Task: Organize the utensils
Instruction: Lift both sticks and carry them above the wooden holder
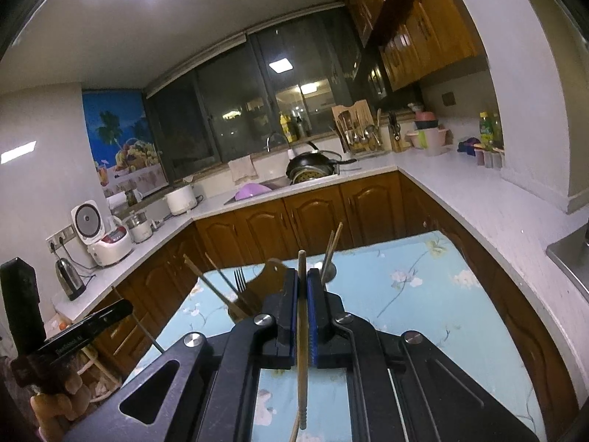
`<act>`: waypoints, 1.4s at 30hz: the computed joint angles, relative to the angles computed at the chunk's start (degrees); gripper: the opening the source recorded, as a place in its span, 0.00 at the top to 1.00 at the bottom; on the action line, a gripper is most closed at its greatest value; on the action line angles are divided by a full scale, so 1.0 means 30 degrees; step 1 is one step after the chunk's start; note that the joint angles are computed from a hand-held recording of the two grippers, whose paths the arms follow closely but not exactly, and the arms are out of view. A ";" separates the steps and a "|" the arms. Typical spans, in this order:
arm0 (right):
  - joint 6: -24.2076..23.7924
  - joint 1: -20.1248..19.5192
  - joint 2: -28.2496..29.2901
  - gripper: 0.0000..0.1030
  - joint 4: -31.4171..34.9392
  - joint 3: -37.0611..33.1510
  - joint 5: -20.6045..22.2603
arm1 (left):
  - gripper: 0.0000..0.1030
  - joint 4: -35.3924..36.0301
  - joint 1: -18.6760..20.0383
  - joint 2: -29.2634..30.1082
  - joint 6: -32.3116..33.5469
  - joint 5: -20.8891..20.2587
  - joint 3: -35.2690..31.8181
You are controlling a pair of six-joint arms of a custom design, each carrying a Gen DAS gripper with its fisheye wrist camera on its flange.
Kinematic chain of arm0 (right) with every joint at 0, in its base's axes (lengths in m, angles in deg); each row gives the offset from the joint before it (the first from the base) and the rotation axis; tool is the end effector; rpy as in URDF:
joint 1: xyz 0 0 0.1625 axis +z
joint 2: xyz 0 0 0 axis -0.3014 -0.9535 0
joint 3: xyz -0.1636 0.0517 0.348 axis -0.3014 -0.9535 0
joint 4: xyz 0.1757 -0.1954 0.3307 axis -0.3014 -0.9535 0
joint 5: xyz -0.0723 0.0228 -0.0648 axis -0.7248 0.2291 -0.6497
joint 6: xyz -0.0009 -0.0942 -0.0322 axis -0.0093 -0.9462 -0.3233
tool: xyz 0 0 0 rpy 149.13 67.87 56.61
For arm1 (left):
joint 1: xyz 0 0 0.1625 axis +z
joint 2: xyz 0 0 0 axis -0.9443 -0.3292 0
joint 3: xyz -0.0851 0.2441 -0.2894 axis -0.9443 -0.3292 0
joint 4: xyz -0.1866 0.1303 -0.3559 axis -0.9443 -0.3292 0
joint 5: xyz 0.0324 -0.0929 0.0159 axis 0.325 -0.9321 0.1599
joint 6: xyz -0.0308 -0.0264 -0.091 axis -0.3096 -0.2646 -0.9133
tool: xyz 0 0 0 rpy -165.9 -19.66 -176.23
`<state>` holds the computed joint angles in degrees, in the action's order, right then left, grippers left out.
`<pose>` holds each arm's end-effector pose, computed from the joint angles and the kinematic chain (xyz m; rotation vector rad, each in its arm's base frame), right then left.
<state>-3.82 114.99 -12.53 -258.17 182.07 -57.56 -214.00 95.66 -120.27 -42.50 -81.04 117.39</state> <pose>0.2115 -0.4915 0.2636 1.0921 -2.5672 1.2506 -0.2848 -0.3859 0.2115 0.2151 2.0895 -1.5539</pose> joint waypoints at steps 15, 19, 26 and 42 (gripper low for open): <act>0.1141 0.1016 0.2688 0.95 -0.1582 -0.3336 0.0685 | 0.96 -1.5278 0.1781 0.5125 1.6322 -0.0644 -0.6414; 0.1429 0.1136 0.3752 0.95 -0.1879 -0.4381 0.0655 | 0.96 -1.6933 0.2555 0.6041 1.8555 -0.1057 -0.8054; 0.1796 0.1125 0.5326 0.95 -0.2563 -0.5586 0.0635 | 0.96 -1.8598 0.3901 0.7622 2.0667 -0.1564 -0.9868; 0.0853 0.0086 0.6284 0.95 -0.2367 -0.4567 -0.0019 | 0.96 -1.3394 0.5079 0.7962 1.3758 -0.1509 -0.7067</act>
